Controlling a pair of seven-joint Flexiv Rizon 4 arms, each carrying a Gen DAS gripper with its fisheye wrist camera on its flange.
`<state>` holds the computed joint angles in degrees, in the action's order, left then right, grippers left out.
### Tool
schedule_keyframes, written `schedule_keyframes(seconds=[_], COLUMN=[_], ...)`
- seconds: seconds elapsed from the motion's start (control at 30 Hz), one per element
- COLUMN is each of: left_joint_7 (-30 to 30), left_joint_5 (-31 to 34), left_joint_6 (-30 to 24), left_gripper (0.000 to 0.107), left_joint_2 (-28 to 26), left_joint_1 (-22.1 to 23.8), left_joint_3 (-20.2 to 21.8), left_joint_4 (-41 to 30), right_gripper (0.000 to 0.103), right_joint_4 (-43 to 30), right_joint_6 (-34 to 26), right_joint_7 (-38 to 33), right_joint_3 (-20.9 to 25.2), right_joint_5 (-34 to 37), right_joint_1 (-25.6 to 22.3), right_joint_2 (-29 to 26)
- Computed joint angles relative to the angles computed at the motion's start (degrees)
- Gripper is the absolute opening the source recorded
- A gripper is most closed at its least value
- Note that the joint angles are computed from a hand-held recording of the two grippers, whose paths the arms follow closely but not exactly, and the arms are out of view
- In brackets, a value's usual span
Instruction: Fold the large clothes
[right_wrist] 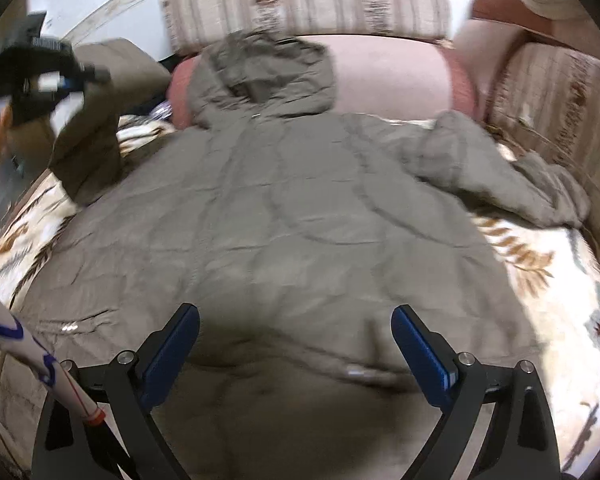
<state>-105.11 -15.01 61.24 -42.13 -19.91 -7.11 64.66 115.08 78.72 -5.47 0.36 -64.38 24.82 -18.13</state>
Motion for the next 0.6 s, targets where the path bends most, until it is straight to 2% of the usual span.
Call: schedule_keyframes(seconds=[0.03, 0.07, 0.13, 0.17, 0.2, 0.27, 0.33, 0.43, 0.53, 0.6], left_joint_7=[-1.02, -2.63, -4.37, -3.82, -4.41, -5.04, -9.09, -15.62, -21.54, -25.61], left_joint_5=[1.13, 2.94, 5.31, 4.71, 6.58, 9.04, 14.93, 23.56, 28.91, 30.94], left_joint_6=[-1.94, -4.98, -8.14, -8.09, -7.62, -5.18, -4.66, -6.15, -6.4, -5.38], left_gripper=[0.018, 0.029, 0.039, 0.041, 0.044, 0.062, 0.069, 0.07, 0.07, 0.07], left_joint_2=[-1.36, -2.82, -3.64, -3.68, -2.28, 0.97, 4.39, 9.77, 14.06, 16.97], left_joint_1=[-1.5, -3.41, -5.48, -6.36, -6.26, -7.76, -11.5, -15.63, -17.1, -17.24], left_joint_3=[1.01, 2.73, 3.84, 4.49, 3.28, 4.12, 8.45, 12.46, 13.68, 13.6], left_joint_4=[-1.69, -4.01, -5.05, -4.9, -2.89, 1.8, 5.11, 10.24, 15.38, 19.73], right_gripper=[0.099, 0.099, 0.099, 0.099, 0.099, 0.099, 0.099, 0.099, 0.099, 0.099], right_joint_4=[0.74, 1.17, 2.16, 2.04, 1.92, 0.87, -1.39, -6.3, -14.74, -22.77], right_joint_6=[0.26, 0.46, 0.92, 0.94, 0.89, 0.64, 0.46, -0.04, -2.91, -7.24], right_joint_7=[0.51, 0.42, 0.41, -0.38, -1.46, -6.03, -12.29, -19.07, -26.29, -31.19], right_joint_3=[-0.06, 0.05, 0.16, 0.35, 0.64, 2.18, 4.39, 6.6, 9.68, 12.54], right_joint_5=[0.88, 1.83, 4.02, 5.23, 6.78, 11.77, 18.57, 26.52, 34.47, 39.68], right_joint_1=[-0.69, -1.28, -2.53, -2.96, -3.39, -4.25, -5.14, -5.49, -6.56, -7.67], right_joint_2=[0.6, 0.99, 1.95, 1.95, 2.02, 1.55, 0.19, -3.08, -8.89, -14.26])
